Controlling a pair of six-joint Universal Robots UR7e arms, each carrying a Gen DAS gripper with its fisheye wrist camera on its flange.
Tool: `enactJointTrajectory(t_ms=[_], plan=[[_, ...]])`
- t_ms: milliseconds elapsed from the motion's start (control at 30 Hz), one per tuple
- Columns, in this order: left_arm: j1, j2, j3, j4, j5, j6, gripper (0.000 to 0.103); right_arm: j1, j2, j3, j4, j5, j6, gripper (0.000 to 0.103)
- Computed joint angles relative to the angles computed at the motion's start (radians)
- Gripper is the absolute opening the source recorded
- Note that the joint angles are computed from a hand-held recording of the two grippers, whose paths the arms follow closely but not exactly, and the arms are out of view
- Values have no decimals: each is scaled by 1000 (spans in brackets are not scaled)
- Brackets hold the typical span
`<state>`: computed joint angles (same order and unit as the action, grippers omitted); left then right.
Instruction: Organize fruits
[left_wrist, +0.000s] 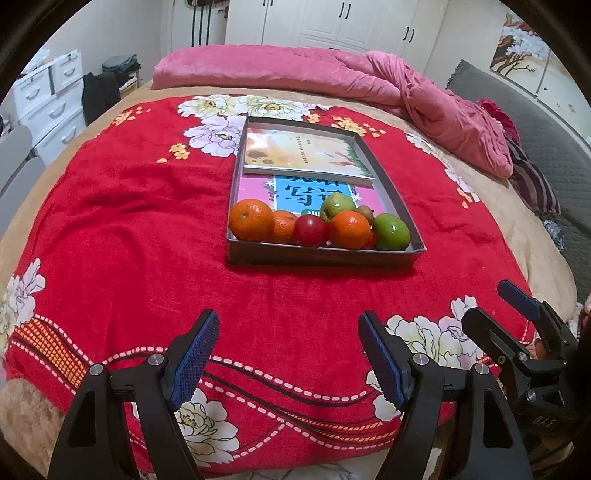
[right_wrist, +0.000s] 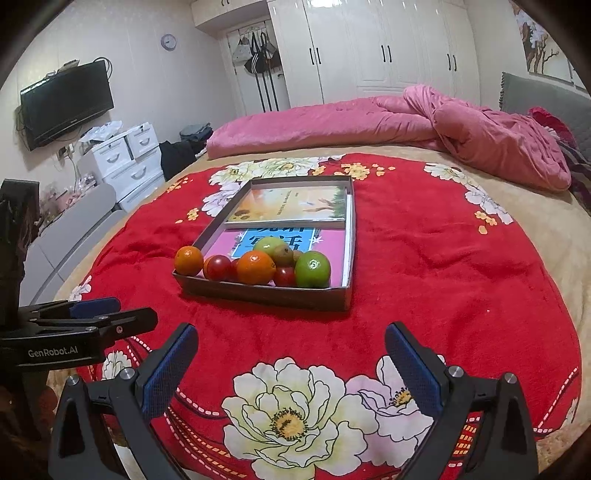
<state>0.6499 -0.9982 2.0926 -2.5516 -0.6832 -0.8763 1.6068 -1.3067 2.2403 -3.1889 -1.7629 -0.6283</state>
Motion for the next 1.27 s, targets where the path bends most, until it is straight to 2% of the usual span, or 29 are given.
enactJointTrajectory(t_ms=[167,967,1167,1267], plan=[[-3,2,-9,51,20,-23,79,-1,1,-2,1,-1,-3,102],[-1,1,-7,13,-5,-5,79,-1,4,0,4,-11,5,102],[4,-13,-11,57,54,-41,79,-10,19,-10,-7,-39,24,102],[40,-43,16,-40,72,12,79,-23,42,-39,-17,-74,58,102]])
